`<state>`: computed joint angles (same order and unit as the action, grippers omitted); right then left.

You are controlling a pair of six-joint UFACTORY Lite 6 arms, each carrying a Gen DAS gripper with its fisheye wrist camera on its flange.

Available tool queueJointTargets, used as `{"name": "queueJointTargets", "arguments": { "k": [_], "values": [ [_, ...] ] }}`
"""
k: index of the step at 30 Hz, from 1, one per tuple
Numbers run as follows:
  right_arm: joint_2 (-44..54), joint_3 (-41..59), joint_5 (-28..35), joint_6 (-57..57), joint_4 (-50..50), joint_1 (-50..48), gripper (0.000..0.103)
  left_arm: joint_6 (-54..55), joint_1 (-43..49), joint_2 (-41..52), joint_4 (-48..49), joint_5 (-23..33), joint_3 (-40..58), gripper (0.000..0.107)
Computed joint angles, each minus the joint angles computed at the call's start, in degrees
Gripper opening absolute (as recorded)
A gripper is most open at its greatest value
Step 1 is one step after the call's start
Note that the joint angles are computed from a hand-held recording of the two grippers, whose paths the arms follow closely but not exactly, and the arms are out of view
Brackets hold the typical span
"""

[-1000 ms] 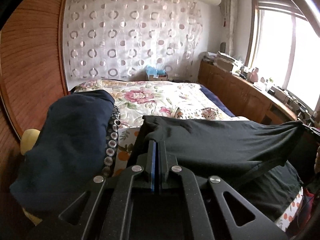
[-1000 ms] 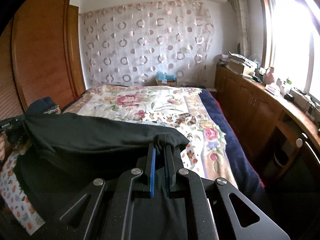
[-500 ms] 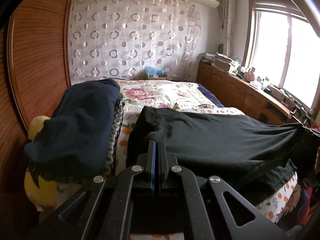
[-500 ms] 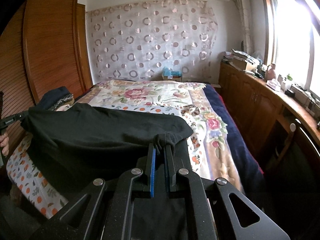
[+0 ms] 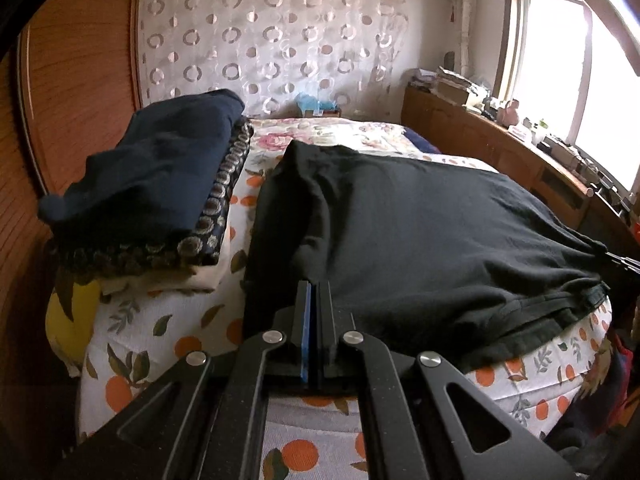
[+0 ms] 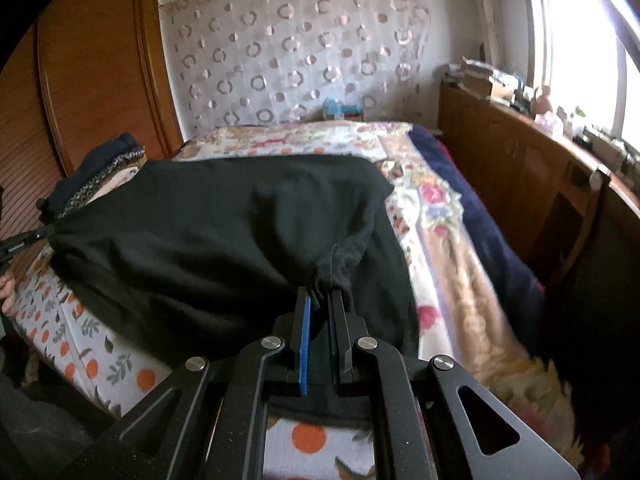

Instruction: Fold small clothes

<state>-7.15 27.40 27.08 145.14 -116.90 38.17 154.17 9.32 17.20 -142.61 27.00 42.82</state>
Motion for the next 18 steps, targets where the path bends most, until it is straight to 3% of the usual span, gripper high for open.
{"name": "queueJointTargets", "arguments": {
  "k": [2,6,9,11,13,16,18],
  "values": [
    [0.19,1.56,-0.15,-5.76,5.05,-0.06,0.007,2.20,-0.30,-0.24,-2.34,-0.75,0.05,0.002],
    [-1.44,3.24,1.67,-15.77,15.38,3.05,0.009,-3.55,1.22,-1.86,4.13,-0.39,-0.71,0.003],
    [-1.98,5.41,3.65,-23.17,21.79,4.71,0.010,-2.54,1.75,-3.68,3.74,-0.17,-2.15,0.004],
    [-2.30,6.66,5.48,-26.42,24.49,5.94,0.010,-3.07,2.59,-4.89,4.71,0.64,-3.33,0.025],
    [-1.81,8.65,7.60,-29.49,26.85,7.07,0.022,-4.21,3.47,-5.80,6.07,1.59,-4.12,0.042],
    [-0.86,10.91,8.12,-29.40,26.14,8.04,0.044,-4.34,3.90,-6.55,6.32,0.87,-4.55,0.057],
    [1.38,12.94,6.73,-28.35,24.51,7.87,0.045,-5.21,4.71,-6.43,7.67,1.62,-4.82,0.068]
  ]
}}
